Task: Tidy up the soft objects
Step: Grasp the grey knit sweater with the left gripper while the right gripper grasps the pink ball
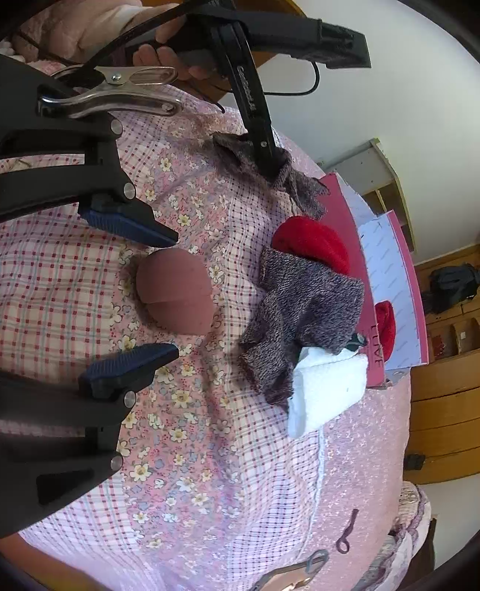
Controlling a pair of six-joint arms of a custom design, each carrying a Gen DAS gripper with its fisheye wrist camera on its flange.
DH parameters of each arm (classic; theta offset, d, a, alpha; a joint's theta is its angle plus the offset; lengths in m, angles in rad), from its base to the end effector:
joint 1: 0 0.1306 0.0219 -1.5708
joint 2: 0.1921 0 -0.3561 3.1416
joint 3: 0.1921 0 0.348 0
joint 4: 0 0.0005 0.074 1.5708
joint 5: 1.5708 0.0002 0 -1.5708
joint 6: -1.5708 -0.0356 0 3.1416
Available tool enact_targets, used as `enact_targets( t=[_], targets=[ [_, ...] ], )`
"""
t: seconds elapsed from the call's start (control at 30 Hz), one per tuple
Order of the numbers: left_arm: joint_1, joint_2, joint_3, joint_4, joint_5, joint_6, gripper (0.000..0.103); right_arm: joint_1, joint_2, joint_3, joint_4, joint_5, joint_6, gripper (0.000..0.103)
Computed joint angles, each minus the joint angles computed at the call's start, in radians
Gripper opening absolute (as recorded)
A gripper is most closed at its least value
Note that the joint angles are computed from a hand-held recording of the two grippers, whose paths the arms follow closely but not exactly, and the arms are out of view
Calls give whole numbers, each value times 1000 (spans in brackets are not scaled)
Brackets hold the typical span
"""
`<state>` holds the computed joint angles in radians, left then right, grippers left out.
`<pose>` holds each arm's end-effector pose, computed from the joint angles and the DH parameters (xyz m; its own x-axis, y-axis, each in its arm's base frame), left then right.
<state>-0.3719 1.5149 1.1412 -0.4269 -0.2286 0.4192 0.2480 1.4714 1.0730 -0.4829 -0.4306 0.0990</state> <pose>0.4404 -0.1637 0.2782 -0.6950 -0.1544 -0.7022 -0.0831 0.9874 -0.1348 0.4260 0.1227 0.2680 -0.6968 -0.2691 -0.6649 -0.5520 0.7930 0.2576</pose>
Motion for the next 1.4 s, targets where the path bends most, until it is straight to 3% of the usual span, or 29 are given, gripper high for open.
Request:
enact_targets(
  t=[0.3,0.57,1.4],
  targets=[
    [-10,-72,-47,10,21,7,23,15,12,20,-4,10,-3,42],
    [-7,-114,-59,11,13,3,23,15,-31,-7,54,-18,-18,41],
    [13,-134,1,-8,-31,-10,23,0,-44,51,55,-61,-1,41]
  ],
)
